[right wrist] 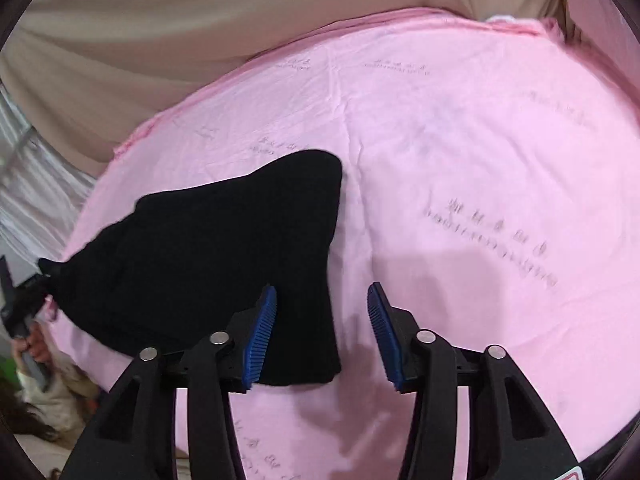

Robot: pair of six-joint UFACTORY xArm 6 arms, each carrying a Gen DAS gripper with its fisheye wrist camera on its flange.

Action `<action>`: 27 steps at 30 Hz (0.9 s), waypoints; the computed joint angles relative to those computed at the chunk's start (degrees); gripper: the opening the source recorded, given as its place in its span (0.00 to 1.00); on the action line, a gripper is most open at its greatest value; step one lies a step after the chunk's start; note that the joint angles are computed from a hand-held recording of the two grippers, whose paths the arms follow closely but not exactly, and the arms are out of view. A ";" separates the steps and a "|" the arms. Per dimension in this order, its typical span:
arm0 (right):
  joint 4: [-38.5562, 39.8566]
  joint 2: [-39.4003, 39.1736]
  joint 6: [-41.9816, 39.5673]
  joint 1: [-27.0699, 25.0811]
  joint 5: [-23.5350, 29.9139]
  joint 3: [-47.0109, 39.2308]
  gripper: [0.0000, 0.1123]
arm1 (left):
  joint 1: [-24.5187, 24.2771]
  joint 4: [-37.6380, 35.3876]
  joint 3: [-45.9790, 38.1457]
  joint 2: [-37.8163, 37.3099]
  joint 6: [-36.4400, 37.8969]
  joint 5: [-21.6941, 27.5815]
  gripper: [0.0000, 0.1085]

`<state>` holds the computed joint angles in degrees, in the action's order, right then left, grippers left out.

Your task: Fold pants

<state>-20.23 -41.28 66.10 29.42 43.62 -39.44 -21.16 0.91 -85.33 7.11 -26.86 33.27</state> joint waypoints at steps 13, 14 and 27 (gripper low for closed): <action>-3.60 2.45 0.24 0.72 -2.81 -1.20 0.13 | -2.99 8.04 -5.32 0.90 -5.32 3.72 0.15; -1.58 2.89 -0.84 -0.06 -1.63 -0.21 0.13 | -3.39 8.23 -5.81 1.16 -5.08 3.62 0.15; -17.31 -9.33 12.49 2.91 1.64 2.79 0.47 | -18.48 -6.70 -29.86 9.61 20.73 6.44 0.24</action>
<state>-37.53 -50.61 78.59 32.33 45.27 -36.65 -39.64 -5.79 -115.19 16.73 -6.12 39.71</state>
